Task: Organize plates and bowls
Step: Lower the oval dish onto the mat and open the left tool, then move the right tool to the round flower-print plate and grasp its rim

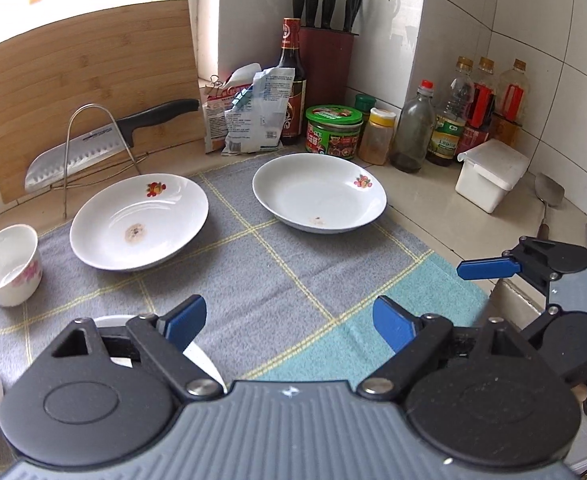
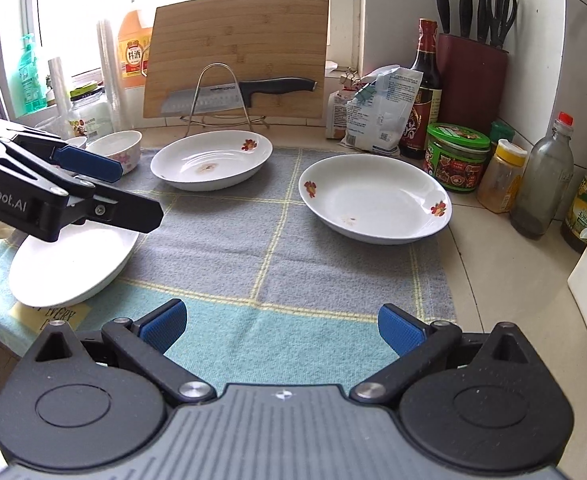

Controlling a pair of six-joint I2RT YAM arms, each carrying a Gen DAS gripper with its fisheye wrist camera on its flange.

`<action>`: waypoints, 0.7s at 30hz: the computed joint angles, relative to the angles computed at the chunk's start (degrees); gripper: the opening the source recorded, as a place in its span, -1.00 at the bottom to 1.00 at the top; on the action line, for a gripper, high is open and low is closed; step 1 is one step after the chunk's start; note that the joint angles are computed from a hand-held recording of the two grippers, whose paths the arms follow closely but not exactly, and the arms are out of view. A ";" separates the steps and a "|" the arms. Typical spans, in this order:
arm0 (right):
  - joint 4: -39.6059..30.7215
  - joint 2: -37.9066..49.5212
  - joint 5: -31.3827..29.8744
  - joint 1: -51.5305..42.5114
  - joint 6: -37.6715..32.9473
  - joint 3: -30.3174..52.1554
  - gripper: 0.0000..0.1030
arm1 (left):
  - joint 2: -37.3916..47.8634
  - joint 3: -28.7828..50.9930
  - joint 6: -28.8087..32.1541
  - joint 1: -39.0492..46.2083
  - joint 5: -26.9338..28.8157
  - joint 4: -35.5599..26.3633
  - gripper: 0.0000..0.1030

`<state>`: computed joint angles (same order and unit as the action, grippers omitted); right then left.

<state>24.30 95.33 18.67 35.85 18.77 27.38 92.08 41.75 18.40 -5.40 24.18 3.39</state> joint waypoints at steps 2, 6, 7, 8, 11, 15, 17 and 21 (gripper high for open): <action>0.07 -0.53 0.21 1.82 1.01 -0.69 1.00 | -3.36 -3.87 0.13 1.35 -0.25 0.50 0.75; -0.02 -0.52 0.94 5.50 2.29 -1.06 1.00 | -8.18 -8.98 0.77 5.00 0.64 -0.30 0.76; 0.05 -0.02 1.16 6.41 2.56 -0.86 1.00 | -9.10 -9.83 1.10 5.89 0.73 -0.55 0.76; 0.03 0.57 1.03 6.92 2.81 -0.52 1.00 | -9.94 -10.72 1.62 6.97 0.98 -0.60 0.76; 0.75 2.66 0.21 7.97 3.56 0.49 1.00 | -11.76 -12.96 3.72 10.47 1.78 -0.67 0.77; 1.71 5.53 -1.70 8.28 5.34 2.30 1.00 | -12.04 -14.05 5.58 15.91 3.50 -2.17 0.77; 2.72 7.01 -4.42 7.40 5.45 3.34 1.00 | -11.92 -14.75 6.53 18.75 4.12 -2.37 0.77; 0.40 10.29 -5.23 7.24 5.95 7.73 1.00 | -10.80 -15.52 8.64 23.54 4.69 -2.73 0.77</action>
<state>24.71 105.62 13.44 43.09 24.71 35.11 81.28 26.23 27.04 18.14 28.87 0.66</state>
